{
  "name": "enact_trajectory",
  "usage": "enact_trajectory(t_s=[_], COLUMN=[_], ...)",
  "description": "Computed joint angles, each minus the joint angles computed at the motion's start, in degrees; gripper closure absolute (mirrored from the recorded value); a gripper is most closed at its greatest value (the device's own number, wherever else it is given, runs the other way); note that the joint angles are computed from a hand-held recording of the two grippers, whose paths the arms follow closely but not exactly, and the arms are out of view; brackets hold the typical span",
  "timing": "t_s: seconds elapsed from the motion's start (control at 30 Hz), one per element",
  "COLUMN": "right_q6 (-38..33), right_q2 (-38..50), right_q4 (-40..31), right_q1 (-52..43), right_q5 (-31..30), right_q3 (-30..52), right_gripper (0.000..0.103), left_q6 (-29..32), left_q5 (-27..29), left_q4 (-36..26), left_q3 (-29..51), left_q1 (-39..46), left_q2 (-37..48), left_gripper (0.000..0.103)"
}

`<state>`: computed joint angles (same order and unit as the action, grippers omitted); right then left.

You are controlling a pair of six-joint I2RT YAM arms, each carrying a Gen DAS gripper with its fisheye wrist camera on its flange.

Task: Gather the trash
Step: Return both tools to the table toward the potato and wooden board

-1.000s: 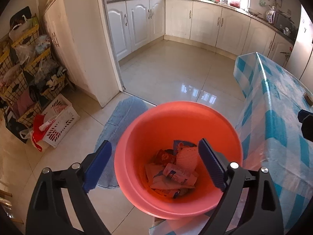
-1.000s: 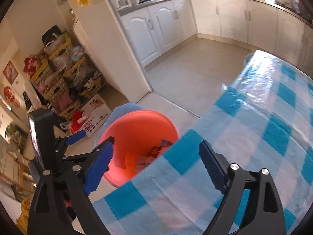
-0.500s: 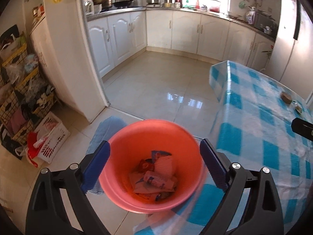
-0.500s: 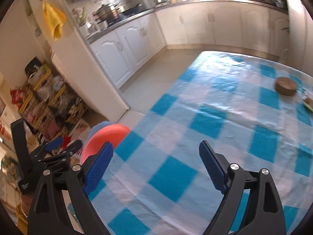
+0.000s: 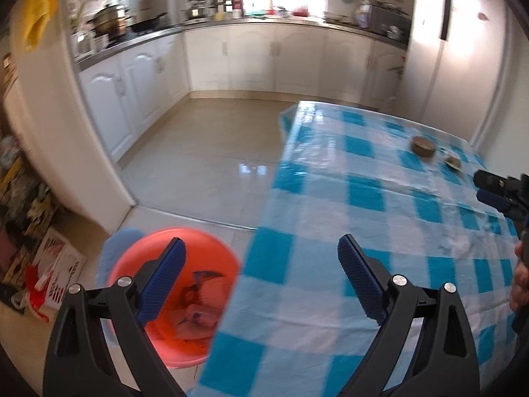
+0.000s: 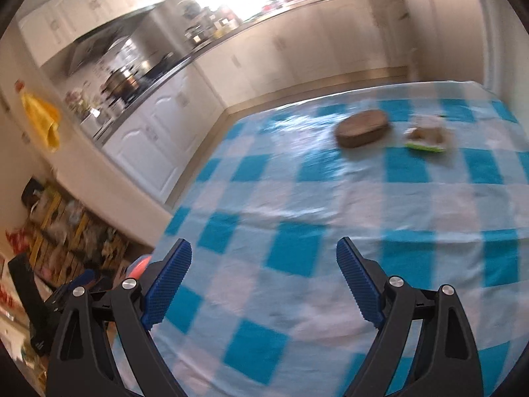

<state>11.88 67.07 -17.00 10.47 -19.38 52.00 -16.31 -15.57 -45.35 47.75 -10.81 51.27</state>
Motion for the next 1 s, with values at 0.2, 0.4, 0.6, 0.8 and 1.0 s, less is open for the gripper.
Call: enact_trajectory(t_s=[0.2,0.4,0.6,0.8,1.0], right_q6=[-2.54,-3.22,-2.74,-2.09,-3.18], right_q2=[2.57,8.35,14.33,21.86,26.63], right_q4=[-0.34,1.18,3.16,3.50,3.07], right_q1=[-11.99,-19.63,-22.36,-22.77,-20.92], right_q5=[-5.54,-9.65,-10.86,-10.58,-6.78], right_q3=[1.35,4.66,9.08,15.88,20.99], right_gripper=[0.014,0.014,0.014,0.014,0.014], left_q6=[-2.23,-2.15,-1.36,0.74,2.46], left_q5=[-1.53,-1.25,-0.44,0.97,-0.56], left_q4=[3.95,8.91,12.63,15.77,16.13], left_q3=[3.75,8.95,14.74,22.15,29.30], left_q1=[-9.46,-13.76,-16.09,-17.08,-17.61], left_q2=[8.74,19.90,29.53,39.42,47.38], left_gripper=[0.010,0.010,0.009,0.009,0.010])
